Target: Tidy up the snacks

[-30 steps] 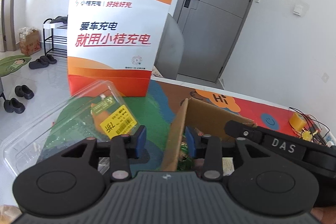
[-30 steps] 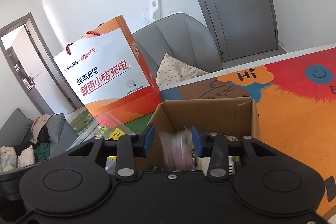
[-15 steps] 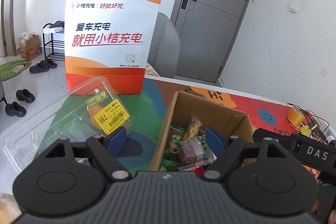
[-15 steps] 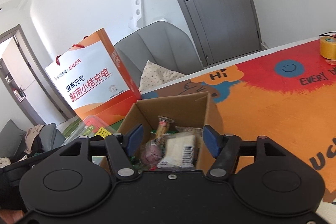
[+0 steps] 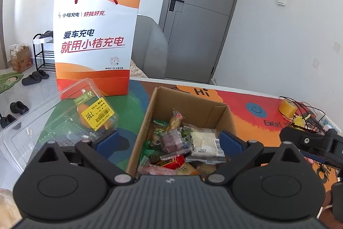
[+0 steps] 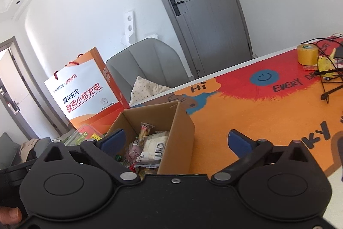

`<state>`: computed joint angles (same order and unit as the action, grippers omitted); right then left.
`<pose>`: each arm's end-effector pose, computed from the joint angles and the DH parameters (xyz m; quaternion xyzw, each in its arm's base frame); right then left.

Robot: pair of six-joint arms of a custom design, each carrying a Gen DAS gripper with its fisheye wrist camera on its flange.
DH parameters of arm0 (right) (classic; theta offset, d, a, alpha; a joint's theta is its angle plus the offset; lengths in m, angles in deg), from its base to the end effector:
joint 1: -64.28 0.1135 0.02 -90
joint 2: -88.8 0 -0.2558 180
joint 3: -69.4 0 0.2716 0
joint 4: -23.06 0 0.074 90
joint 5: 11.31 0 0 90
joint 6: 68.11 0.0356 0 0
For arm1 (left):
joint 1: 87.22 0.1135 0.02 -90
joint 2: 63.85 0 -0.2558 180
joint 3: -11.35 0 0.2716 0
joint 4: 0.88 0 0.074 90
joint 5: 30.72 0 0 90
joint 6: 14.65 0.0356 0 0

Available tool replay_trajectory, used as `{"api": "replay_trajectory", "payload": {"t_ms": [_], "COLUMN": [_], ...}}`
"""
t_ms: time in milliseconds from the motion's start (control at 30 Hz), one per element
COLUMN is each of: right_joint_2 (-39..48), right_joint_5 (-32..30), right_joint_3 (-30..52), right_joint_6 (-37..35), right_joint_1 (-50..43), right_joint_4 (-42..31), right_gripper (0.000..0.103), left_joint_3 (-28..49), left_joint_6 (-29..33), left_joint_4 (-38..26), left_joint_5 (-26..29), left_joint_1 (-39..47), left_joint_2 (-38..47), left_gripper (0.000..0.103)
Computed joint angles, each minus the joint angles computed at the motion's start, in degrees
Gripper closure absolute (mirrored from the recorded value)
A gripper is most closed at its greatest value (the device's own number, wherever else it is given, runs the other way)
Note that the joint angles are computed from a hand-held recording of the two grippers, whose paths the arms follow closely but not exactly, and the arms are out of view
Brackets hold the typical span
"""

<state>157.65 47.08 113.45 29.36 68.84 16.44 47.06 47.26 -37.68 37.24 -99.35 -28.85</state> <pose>0.2610 0.0395 0.1838 -0.1119 0.8423 0.2856 0.4433 0.1675 -0.0223 0.2006 -0.2073 0.8544 0.0070 0.4764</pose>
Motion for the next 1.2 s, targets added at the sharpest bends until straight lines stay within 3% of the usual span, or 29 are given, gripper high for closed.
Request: {"api": "replay_trajectory", "payload": {"t_ms": [300, 433, 667, 867, 1200], "right_joint_2": [-7.55, -10.02, -15.64, -23.69, -35.44], "right_joint_5": [-2.07, -1.84, -1.65, 4.52, 3.32], "right_joint_3": [-3.60, -4.92, -8.05, -11.57, -13.11], "right_joint_6": [-4.11, -4.91, -6.96, -6.10, -8.87], "right_joint_1": [-6.59, -8.35, -11.67, -10.96, -12.89], "right_joint_4": [-4.25, -6.04, -8.68, -12.37, -21.82], "right_gripper": [0.000, 0.000, 0.000, 0.000, 0.000], "left_joint_3": [-0.54, -1.01, -0.60, 0.56, 4.32], "left_joint_6": [-1.48, -2.80, -4.22, -5.41, -13.75], "left_joint_4": [-5.45, -8.36, -14.21, -19.84, -33.46], "left_joint_5": [-0.44, -5.57, -9.12, -9.28, -21.07], "left_joint_1": [-4.23, -9.17, -14.99, -17.19, -30.12], "left_joint_2": [-4.00, -6.81, -12.48, -16.33, -20.40], "left_gripper": [0.002, 0.001, 0.001, 0.001, 0.001]}}
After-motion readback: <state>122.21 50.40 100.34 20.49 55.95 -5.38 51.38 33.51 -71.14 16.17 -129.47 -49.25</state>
